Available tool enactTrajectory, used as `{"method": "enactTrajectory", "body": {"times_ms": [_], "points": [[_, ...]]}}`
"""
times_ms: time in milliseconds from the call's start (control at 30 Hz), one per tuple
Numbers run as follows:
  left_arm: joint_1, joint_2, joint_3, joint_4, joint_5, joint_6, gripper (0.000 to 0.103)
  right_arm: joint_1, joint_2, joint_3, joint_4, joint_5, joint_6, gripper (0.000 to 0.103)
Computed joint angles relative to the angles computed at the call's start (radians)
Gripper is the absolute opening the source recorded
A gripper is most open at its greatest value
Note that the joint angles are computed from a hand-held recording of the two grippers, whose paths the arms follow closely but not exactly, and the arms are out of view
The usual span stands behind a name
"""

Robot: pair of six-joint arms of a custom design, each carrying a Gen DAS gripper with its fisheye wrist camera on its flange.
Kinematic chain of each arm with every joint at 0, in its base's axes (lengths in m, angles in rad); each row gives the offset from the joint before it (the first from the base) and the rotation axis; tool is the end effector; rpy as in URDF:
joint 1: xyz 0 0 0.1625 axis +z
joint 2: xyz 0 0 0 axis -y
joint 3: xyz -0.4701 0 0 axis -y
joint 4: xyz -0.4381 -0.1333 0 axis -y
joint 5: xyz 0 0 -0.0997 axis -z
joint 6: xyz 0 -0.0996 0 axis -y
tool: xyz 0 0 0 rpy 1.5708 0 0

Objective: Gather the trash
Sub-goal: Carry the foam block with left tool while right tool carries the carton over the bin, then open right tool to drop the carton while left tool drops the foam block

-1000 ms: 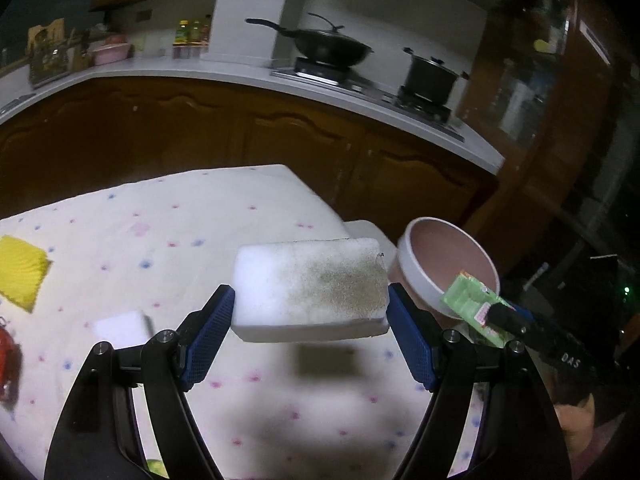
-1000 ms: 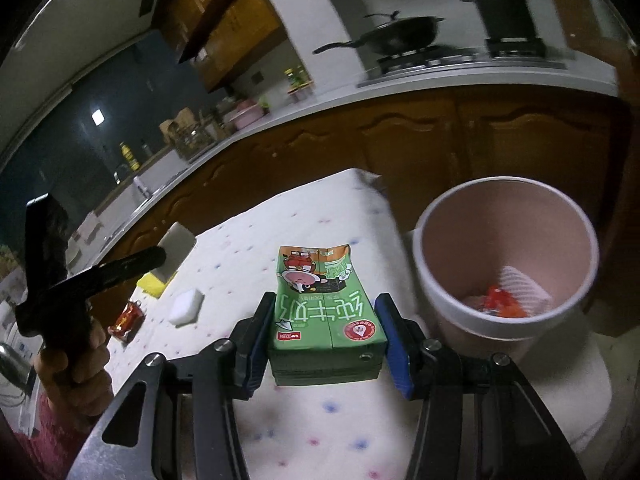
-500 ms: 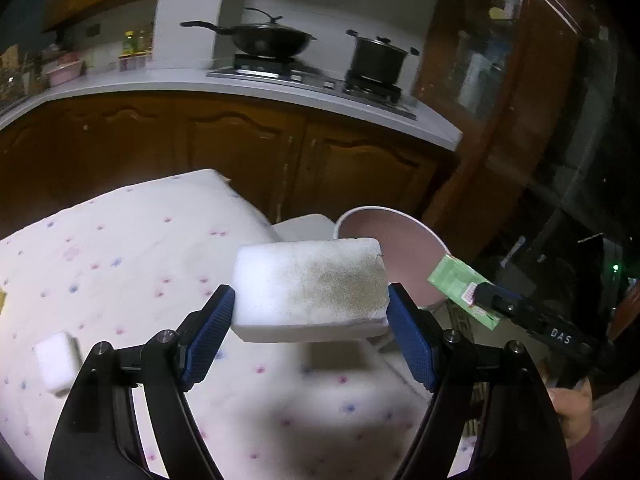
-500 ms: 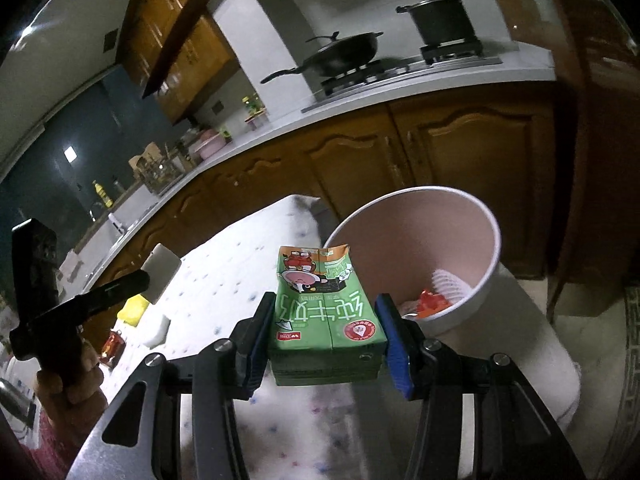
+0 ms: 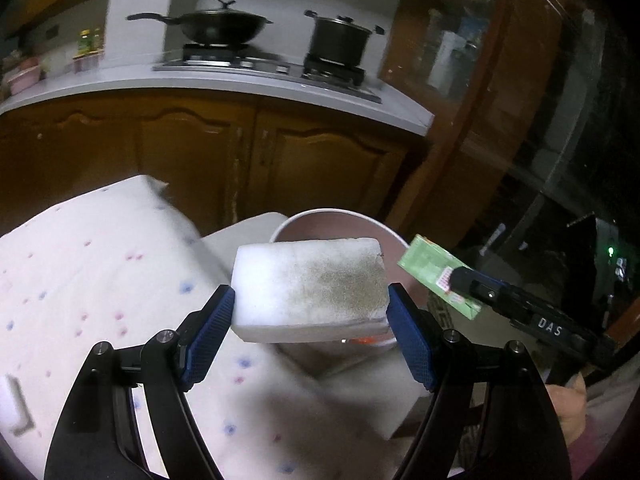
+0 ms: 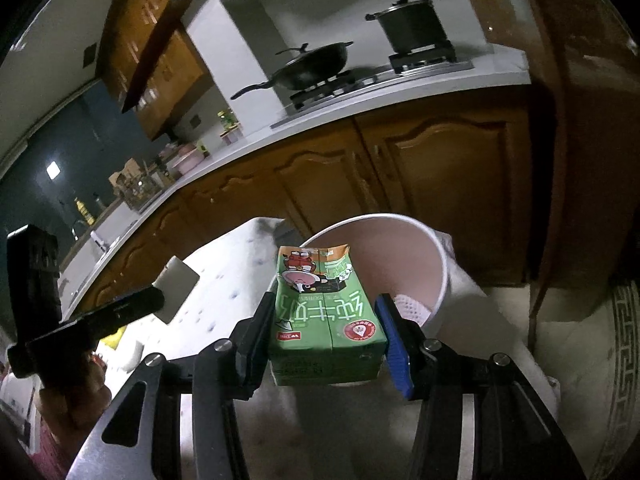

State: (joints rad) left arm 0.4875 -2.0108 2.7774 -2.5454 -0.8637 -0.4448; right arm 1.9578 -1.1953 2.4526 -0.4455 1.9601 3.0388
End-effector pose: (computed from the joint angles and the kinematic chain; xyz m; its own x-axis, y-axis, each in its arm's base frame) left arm -0.1091 -0.2820 0.2304 -0.8004 0.3524 -0.4849 0.5761 0.6757 -0.4599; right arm 0.2011 -0.2405 0.0476 -0.9222 -0.1757 0.3445 -0.3704 0.6573 -0.6563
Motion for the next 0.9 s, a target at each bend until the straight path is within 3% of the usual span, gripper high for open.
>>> {"method": "enactTrajectory", "body": {"times_ms": [167, 367, 600, 900], "points": [[0.056, 0.208, -0.022, -0.202, -0.028, 0.078, 0.078, -0.042, -0.007, -0.015, 0.005, -0.014, -0.019, 0.050], [0.114, 0.358, -0.050, -0.331, -0.051, 0.137, 0.078, -0.085, -0.003, -0.030, 0.006, -0.041, -0.039, 0.051], [0.155, 0.459, -0.069, -0.408, -0.052, 0.171, 0.079, -0.127, 0.003, -0.042, 0.009, -0.070, -0.054, 0.051], [0.166, 0.496, -0.080, -0.420, -0.062, 0.197, 0.082, -0.139, 0.017, -0.072, 0.040, -0.083, -0.060, 0.053]]}}
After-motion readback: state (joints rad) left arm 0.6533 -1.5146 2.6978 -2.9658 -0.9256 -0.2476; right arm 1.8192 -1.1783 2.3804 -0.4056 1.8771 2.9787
